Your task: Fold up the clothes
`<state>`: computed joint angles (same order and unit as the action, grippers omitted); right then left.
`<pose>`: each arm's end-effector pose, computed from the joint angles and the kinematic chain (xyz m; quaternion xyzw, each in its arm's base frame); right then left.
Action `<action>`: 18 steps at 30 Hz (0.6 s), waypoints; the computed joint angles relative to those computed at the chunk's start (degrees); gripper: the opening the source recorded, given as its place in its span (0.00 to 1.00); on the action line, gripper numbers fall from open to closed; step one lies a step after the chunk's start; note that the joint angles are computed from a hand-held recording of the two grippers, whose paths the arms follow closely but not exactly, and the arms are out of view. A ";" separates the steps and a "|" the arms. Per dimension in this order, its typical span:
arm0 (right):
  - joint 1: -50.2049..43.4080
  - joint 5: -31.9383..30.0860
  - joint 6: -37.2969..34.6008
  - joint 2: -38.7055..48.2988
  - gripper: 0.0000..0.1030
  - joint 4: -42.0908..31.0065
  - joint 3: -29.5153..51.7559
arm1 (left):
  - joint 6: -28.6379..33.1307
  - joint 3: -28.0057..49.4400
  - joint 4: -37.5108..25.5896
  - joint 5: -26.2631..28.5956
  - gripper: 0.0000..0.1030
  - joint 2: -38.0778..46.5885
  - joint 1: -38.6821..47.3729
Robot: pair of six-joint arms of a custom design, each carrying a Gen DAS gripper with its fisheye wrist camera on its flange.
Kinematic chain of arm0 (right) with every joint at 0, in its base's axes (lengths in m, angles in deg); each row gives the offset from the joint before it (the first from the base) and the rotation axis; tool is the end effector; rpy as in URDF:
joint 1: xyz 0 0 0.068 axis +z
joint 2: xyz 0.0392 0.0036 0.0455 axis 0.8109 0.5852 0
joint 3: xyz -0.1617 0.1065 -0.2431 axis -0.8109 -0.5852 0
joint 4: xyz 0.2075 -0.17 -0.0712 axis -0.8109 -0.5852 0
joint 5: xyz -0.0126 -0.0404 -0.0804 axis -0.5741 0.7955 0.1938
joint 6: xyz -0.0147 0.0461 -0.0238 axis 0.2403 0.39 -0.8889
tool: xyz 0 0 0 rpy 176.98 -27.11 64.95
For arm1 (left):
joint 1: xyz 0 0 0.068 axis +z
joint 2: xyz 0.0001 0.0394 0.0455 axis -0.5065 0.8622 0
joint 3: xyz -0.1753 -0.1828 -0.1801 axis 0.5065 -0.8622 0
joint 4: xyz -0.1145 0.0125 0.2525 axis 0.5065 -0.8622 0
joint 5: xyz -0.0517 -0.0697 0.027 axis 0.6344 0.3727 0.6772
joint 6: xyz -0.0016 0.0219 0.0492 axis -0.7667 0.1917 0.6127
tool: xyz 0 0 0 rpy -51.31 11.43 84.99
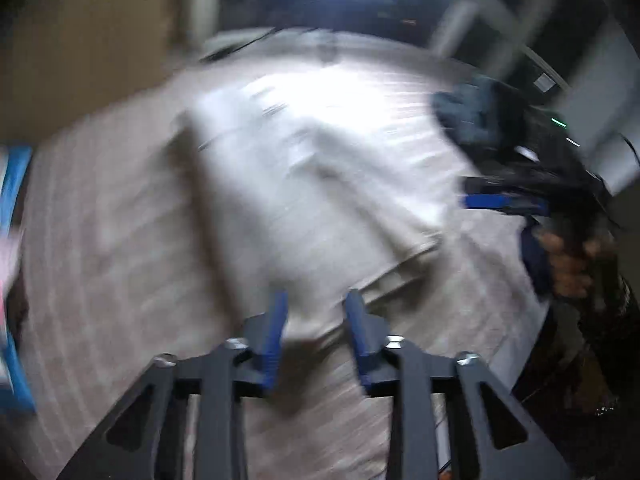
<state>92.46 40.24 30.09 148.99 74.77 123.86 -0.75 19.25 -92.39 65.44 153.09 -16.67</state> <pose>0.2584 0.1920 0.1557 0.4417 0.8262 0.2375 0.2566 0.3886 0.0758 0.1722 0.4657 0.8409 -0.2203 0.1658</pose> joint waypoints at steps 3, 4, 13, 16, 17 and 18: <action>1.04 2.30 2.82 -2.61 0.50 3.86 -3.91 | 2.89 -8.94 6.22 -0.30 0.43 -6.08 -7.89; 1.46 2.94 2.94 -3.21 0.50 3.54 -4.32 | 2.96 -11.55 8.95 -0.87 0.43 -7.22 -11.03; 8.85 11.64 12.46 -7.69 0.50 2.63 -9.53 | -2.01 -22.61 31.48 -13.59 0.37 -5.45 -27.31; 11.25 14.50 14.44 -8.41 0.50 3.22 -10.71 | -4.78 -11.81 18.78 -9.87 0.08 -0.21 -24.66; 11.49 14.74 14.14 -8.26 0.50 4.01 -10.89 | -6.13 -5.93 11.49 -7.57 0.07 2.89 -23.25; 11.49 14.68 13.47 -8.10 0.50 4.43 -10.82 | -7.64 -0.24 4.95 -4.76 0.07 5.72 -21.52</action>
